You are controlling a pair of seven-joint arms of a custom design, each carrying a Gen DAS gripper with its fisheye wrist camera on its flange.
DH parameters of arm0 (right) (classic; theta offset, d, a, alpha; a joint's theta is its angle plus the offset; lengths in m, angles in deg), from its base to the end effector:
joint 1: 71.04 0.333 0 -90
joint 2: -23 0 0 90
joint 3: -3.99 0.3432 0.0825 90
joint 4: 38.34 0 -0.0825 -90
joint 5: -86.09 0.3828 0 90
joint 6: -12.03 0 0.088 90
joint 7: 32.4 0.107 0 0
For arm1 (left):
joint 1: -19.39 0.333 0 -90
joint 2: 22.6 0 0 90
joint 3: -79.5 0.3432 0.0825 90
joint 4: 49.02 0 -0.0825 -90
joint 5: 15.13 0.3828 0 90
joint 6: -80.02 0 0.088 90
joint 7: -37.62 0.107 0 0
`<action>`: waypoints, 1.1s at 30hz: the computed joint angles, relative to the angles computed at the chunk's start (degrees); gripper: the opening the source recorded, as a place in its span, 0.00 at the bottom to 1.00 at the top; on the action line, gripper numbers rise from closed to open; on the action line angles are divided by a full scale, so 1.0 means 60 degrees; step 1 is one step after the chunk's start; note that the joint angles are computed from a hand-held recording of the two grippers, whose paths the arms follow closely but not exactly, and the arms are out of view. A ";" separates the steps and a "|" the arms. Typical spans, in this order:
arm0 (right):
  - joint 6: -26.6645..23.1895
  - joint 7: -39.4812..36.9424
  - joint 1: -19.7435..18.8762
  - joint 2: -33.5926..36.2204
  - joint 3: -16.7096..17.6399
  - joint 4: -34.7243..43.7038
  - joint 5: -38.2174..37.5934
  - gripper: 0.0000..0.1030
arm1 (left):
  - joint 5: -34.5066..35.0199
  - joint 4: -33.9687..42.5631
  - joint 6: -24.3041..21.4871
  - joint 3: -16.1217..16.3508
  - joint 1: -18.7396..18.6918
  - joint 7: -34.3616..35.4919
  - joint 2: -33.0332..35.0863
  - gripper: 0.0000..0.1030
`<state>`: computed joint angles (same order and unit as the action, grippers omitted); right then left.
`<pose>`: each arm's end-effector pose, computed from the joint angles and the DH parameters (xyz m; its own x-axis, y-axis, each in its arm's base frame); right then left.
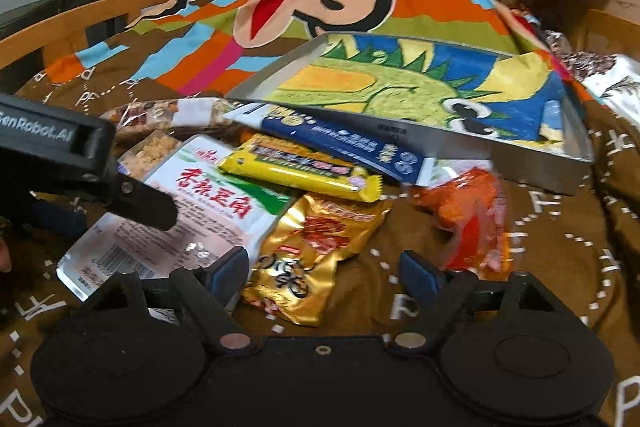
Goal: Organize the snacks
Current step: 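Move the left tool to the white spicy-bean packet while the right tool approaches the gold packet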
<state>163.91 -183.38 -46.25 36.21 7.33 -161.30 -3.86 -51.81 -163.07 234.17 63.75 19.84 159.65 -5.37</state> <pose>0.4969 0.2955 0.3318 -0.1991 -0.9787 -0.0496 -0.6228 0.1655 -0.7647 0.6256 -0.1391 0.3817 -0.3297 -0.8877 0.3213 -0.8739 0.1582 -0.4595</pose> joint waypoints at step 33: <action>0.0434 -0.2376 -0.0433 -0.0659 0.0112 -0.0745 0.0579 0.79 | -0.2478 0.0064 -0.0784 -0.0437 0.0220 0.1949 0.0014 0.92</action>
<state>166.52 -197.64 -48.84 32.26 8.00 -165.77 -0.39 -66.68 -162.69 229.46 61.12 21.16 171.34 -5.28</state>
